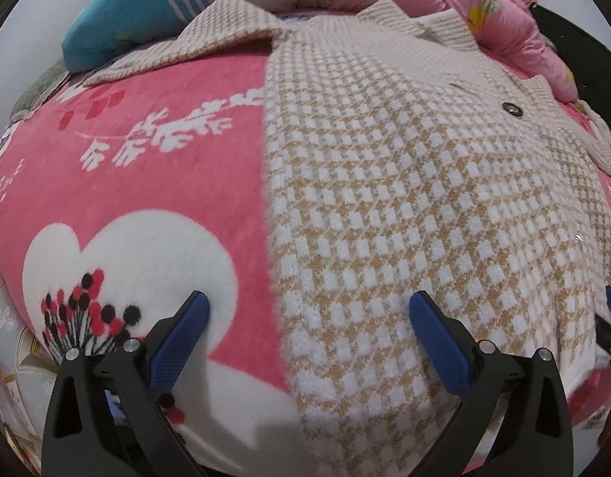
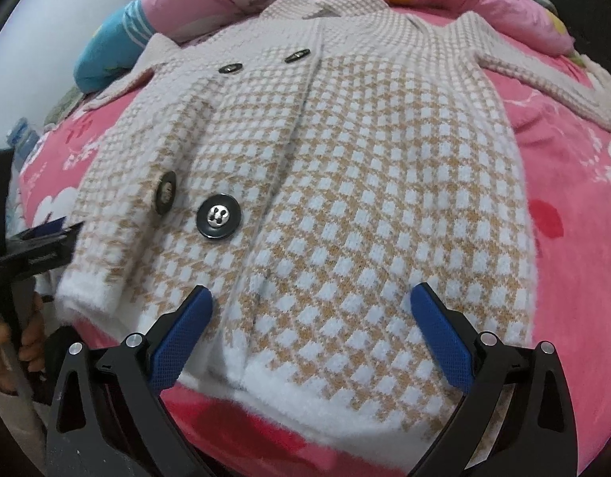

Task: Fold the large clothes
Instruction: 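Move both grippers down toward the cardigan's buttoned front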

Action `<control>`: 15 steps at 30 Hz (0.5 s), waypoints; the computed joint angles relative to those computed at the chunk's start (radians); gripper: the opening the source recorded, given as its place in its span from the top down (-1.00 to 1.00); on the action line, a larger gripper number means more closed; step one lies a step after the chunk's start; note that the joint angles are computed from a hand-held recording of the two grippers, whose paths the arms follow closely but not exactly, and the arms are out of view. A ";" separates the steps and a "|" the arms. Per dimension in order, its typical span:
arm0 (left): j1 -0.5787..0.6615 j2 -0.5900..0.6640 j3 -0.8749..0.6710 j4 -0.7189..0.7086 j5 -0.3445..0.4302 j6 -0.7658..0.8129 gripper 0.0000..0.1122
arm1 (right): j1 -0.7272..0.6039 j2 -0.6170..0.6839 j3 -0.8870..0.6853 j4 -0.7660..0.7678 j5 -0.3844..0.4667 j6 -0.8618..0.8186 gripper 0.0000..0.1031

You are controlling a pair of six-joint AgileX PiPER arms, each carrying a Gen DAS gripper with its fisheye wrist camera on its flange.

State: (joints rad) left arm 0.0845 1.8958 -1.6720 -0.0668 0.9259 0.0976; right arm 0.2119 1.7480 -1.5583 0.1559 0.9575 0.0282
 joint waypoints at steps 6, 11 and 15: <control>0.123 -0.140 0.194 -0.264 -0.163 0.257 -0.76 | -0.194 -0.235 0.195 0.174 -0.118 -0.171 -0.86; 0.266 -0.147 0.221 -0.581 -0.060 0.516 -0.71 | -0.435 -0.182 0.221 0.444 0.016 -0.356 -0.80; 0.302 -0.103 0.207 -0.686 0.041 0.561 -0.30 | -0.506 -0.080 0.192 0.594 0.114 -0.441 -0.54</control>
State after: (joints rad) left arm 0.3864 1.7926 -1.4648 -0.7524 0.9671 0.6582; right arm -0.2943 1.6676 -1.3663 0.7498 1.0718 -0.4133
